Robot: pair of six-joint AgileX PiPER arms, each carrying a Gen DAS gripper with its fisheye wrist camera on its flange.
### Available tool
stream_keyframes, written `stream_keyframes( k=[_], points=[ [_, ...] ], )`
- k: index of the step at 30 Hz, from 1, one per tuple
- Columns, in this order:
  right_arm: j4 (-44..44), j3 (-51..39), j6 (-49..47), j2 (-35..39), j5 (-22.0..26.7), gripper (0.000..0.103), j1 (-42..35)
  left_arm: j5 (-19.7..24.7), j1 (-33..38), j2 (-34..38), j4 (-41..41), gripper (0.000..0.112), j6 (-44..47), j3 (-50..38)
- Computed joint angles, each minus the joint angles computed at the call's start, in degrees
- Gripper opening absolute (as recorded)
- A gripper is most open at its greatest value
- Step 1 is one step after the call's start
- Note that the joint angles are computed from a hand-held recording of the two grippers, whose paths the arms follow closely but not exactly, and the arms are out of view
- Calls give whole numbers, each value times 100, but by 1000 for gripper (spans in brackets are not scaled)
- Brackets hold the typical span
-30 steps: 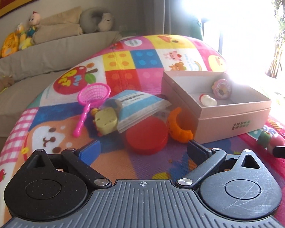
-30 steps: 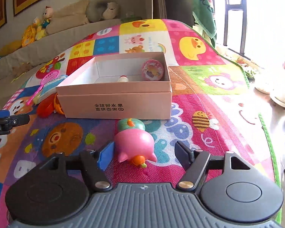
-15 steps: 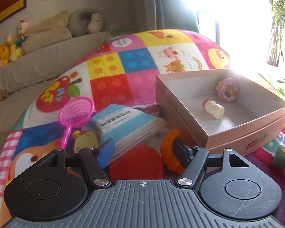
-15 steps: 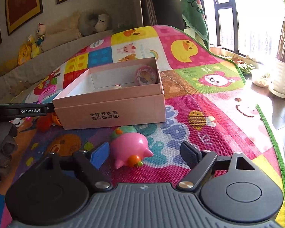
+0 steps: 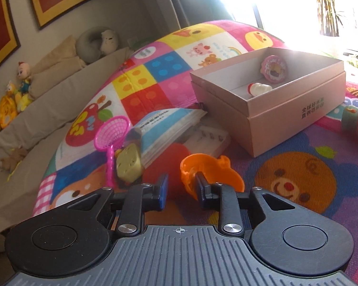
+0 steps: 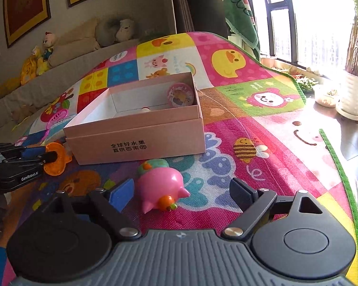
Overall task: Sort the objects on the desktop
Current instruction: 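Grasp pink pig toy with right gripper while left tool moves toward orange basket toy, then grasp orange basket toy with left gripper while right gripper lifts pink pig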
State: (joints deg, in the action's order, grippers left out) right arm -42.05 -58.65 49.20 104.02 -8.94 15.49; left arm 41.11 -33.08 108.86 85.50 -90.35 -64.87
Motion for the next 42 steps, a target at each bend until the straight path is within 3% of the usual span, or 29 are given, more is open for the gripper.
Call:
stream_keyframes(
  k=[3, 5, 9, 13, 17, 21, 24, 27, 29, 30, 34, 38, 42],
  points=[
    [-19, -16, 19, 5, 23, 89, 4, 301, -36, -225, -78, 30, -94, 333],
    [29, -15, -27, 4, 19, 92, 4, 46, 75, -548, -209, 33, -201, 622],
    [194, -6, -185, 6, 15, 93, 17, -890, 337, -1043, -307, 57, -521, 993],
    [80, -36, -90, 21, 63, 93, 33, -831, 263, -785, -363, 71, -578, 730],
    [233, -31, -248, 14, 90, 93, 51, -929, 292, -597, -388, 72, -618, 520],
    [32, -40, -55, 16, 97, 93, 40, -1337, 351, -709, -425, 73, -504, 621],
    [74, -41, -91, 15, 92, 95, 41, -1791, 413, -919, -659, 80, -67, 785],
    [145, -31, -160, 12, 84, 96, 43, -2455, 585, -1185, -1614, 82, 900, 930],
    [163, -28, -176, 9, 80, 96, 45, -2661, 575, -1328, -1743, 84, 1047, 1058],
    [158, -21, -176, 4, 74, 96, 46, -2541, 480, -1341, -1501, 88, 795, 1074],
    [237, -16, -250, 0, 76, 97, 51, -1297, 50, -1091, -987, 92, 63, 832],
    [210, -6, -228, -18, 69, 97, 46, -1287, 335, -875, -1743, 92, 289, 448],
    [255, -11, -277, -18, 77, 97, 52, -1224, 373, -688, -1721, 88, 72, 263]
  ],
)
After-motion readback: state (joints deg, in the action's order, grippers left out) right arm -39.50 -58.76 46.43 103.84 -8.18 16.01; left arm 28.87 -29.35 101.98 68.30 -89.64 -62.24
